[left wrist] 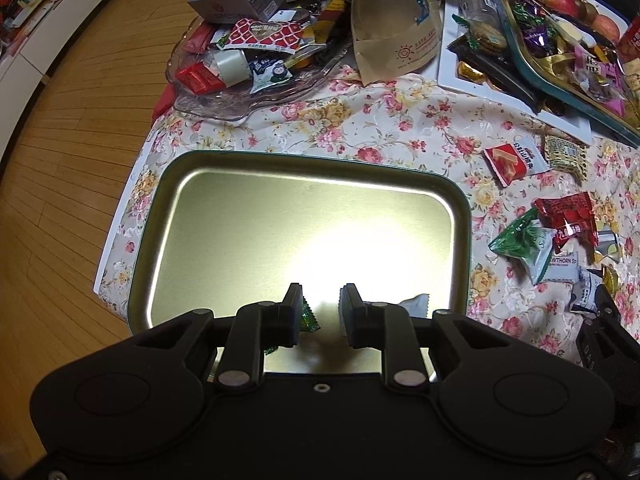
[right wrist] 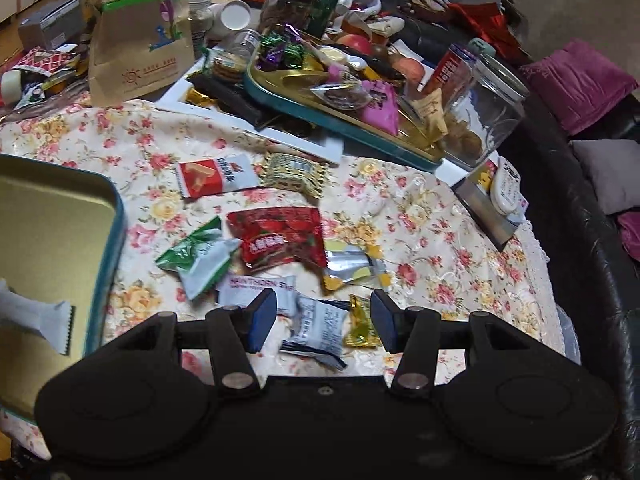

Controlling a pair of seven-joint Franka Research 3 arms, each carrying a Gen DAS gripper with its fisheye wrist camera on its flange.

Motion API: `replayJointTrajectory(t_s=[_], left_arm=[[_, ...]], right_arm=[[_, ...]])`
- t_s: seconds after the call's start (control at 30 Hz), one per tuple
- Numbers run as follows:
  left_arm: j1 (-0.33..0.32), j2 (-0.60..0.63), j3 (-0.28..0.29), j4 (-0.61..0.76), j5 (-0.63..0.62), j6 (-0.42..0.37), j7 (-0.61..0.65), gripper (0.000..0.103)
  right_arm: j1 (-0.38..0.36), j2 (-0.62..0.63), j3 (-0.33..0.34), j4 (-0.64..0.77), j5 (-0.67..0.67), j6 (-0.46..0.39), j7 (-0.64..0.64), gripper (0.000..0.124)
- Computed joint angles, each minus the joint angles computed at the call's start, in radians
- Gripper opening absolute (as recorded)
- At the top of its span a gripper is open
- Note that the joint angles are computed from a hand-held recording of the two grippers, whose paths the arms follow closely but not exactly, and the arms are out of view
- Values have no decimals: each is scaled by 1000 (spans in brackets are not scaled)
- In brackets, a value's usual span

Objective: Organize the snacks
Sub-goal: 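Lift both open tools away from the candies in the gold tray, then move both tools back over the scattered candies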

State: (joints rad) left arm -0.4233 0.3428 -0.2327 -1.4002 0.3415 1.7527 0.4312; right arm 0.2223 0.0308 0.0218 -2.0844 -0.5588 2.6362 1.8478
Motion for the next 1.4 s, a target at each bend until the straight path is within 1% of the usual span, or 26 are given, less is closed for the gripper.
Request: replayJointTrajectory(t_s=[0.33, 0.5, 0.6, 0.67, 0.83, 0.97, 1.13, 1.4], left_arm=[[-34, 66, 2, 94, 18, -39, 35, 31], [-52, 99, 8, 145, 24, -60, 48, 31], [-64, 120, 11, 177, 29, -71, 56, 31], [-74, 138, 14, 206, 33, -82, 64, 31], [-100, 185, 23, 280, 43, -111, 89, 31], [-126, 231, 33, 355, 51, -140, 110, 31], [-163, 303, 52, 478, 58, -187, 136, 31], [-230, 444, 100, 728, 62, -271, 180, 31]], right_arm=[[-18, 14, -23, 3, -90, -11, 63, 55], [-24, 21, -36, -5, -221, 4, 130, 54], [-31, 25, -42, -9, -273, 13, 147, 54], [-37, 28, -44, -7, -263, 11, 133, 54], [-46, 33, -44, -3, -175, -17, 25, 53], [-50, 28, -48, -15, -165, -14, 12, 52], [-62, 35, -47, -2, -42, -46, -65, 51], [-81, 37, -72, 0, -50, -29, 61, 49]])
